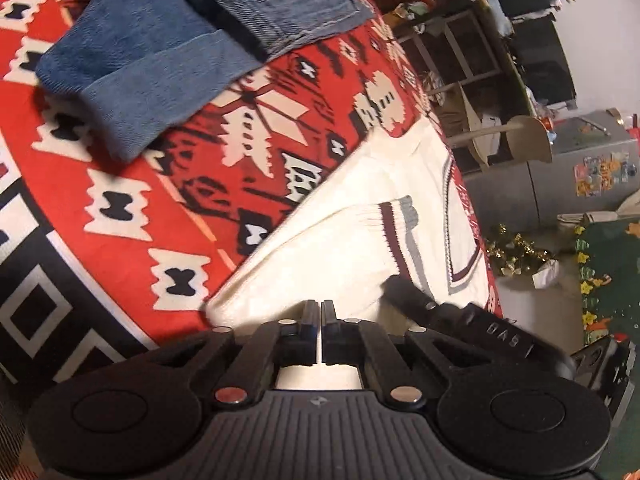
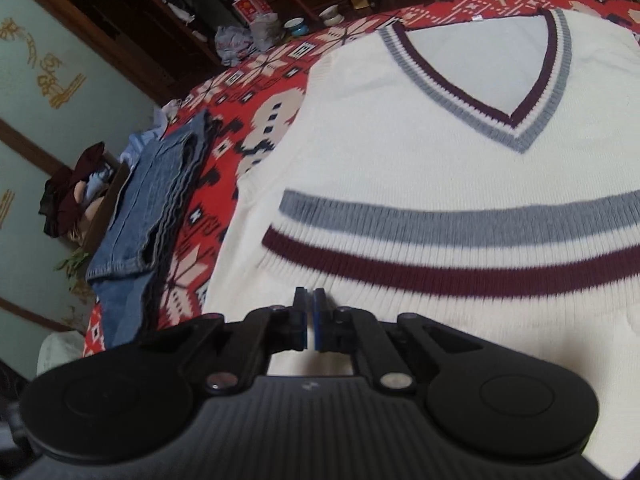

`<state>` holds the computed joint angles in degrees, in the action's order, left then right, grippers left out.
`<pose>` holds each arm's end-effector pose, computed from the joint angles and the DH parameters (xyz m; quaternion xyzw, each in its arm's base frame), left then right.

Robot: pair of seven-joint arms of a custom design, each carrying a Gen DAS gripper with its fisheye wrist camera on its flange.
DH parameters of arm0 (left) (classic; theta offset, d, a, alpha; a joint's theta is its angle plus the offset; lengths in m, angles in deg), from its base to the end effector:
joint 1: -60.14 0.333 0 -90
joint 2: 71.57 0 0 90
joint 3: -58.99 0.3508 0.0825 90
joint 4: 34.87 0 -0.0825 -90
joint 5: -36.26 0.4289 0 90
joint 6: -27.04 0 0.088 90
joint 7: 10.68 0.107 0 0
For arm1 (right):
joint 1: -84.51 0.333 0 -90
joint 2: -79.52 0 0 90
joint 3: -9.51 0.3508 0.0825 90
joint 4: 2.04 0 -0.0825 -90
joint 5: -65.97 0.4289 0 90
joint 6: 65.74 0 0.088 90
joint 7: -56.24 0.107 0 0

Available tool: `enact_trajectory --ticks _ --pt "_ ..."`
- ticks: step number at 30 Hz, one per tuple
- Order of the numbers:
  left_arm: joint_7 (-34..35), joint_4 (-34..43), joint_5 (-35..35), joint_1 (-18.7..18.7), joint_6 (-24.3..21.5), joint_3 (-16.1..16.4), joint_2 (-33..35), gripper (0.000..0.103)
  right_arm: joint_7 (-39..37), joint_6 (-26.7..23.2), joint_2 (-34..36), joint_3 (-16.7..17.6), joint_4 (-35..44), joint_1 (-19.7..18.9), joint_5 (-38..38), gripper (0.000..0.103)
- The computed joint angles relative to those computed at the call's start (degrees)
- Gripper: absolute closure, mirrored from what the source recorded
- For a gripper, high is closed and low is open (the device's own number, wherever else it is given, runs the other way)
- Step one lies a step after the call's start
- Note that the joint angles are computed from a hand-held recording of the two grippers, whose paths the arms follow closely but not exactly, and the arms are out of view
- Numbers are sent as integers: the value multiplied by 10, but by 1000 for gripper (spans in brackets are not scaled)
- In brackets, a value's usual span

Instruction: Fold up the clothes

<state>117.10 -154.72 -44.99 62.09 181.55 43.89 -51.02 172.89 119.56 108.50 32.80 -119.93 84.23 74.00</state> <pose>0.6192 -0.1073 0.2587 0.7691 -0.5031 0.3664 0.1454 0.6411 0.2344 0.2785 -0.5456 0.7598 -0.0229 0.3529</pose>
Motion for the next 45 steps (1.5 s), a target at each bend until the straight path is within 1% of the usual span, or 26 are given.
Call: enact_trajectory --ticks 1,2,6,7,8,10,14,17,18,20,23,26,28,29,30,31,32,33,34,35,38,40,41,42,43,45 --pt "3 -1 0 -1 2 0 0 100 -1 6 -6 8 -7 -10 0 97" --pt "7 -1 -1 -1 4 -1 0 100 0 13 -12 17 -15 -21 -1 94" --pt "26 1 -16 1 -2 -3 -1 100 15 35 -43 56 -53 -72 -18 93" --pt "30 1 -18 0 -4 -3 -2 100 22 27 -59 56 -68 -77 -24 93" --pt "33 2 -20 0 -7 -3 -2 100 26 15 -73 48 -79 -72 -27 93" --pt "43 3 -23 -1 -16 -3 -3 100 23 5 -78 30 -85 -54 -30 93" --pt "55 4 -8 -5 -30 -1 -5 100 8 -13 -88 -11 -96 -11 -25 93" --pt "39 5 6 -6 -36 1 -2 100 15 1 -75 -79 -85 56 -16 97" --pt "36 5 5 -4 -39 1 -1 100 17 2 -70 -90 -79 67 -14 98" --pt "37 5 4 -3 -41 0 0 100 22 -1 -69 -88 -73 64 -7 96" --pt "53 3 -5 1 -49 -3 -4 100 21 8 -86 -56 -89 34 -3 94" --pt "76 2 -8 7 -88 -2 -8 100 4 4 -108 32 -119 -43 -9 94" --pt "64 -2 26 4 -115 3 -15 100 -10 9 -108 117 -142 -116 -13 94" --pt "55 -2 47 3 -131 6 -16 100 -11 12 -106 152 -153 -146 -16 94" --pt "46 -1 70 2 -148 8 -16 100 -9 16 -104 174 -163 -163 -20 94" --pt "32 1 96 -2 -154 11 -16 100 -1 20 -102 187 -172 -173 -24 94" --pt "13 2 125 -9 -149 14 -16 100 10 33 -99 191 -180 -174 -27 94" --pt "-9 2 155 -16 -139 17 -15 100 21 47 -96 193 -189 -175 -30 98" --pt "-28 3 176 -20 -131 17 -14 100 33 61 -93 196 -197 -176 -34 98" --pt "-45 3 193 -23 -125 17 -13 100 48 78 -87 211 -205 -193 -41 99" --pt "-54 -1 204 -17 -116 8 -15 100 92 103 -78 242 -224 -234 -66 101" --pt "-53 -6 209 -16 -105 4 -19 100 110 110 -82 246 -236 -242 -84 102" --pt "-53 -7 210 -16 -102 2 -20 100 121 112 -83 256 -242 -256 -98 101" --pt "-52 -8 210 -16 -98 0 -20 100 133 119 -82 266 -249 -273 -114 98" --pt "-51 -8 209 -16 -95 -2 -20 100 144 130 -79 269 -254 -282 -124 97" --pt "-51 -8 206 -13 -94 -4 -19 100 181 145 -83 290 -271 -324 -152 97"
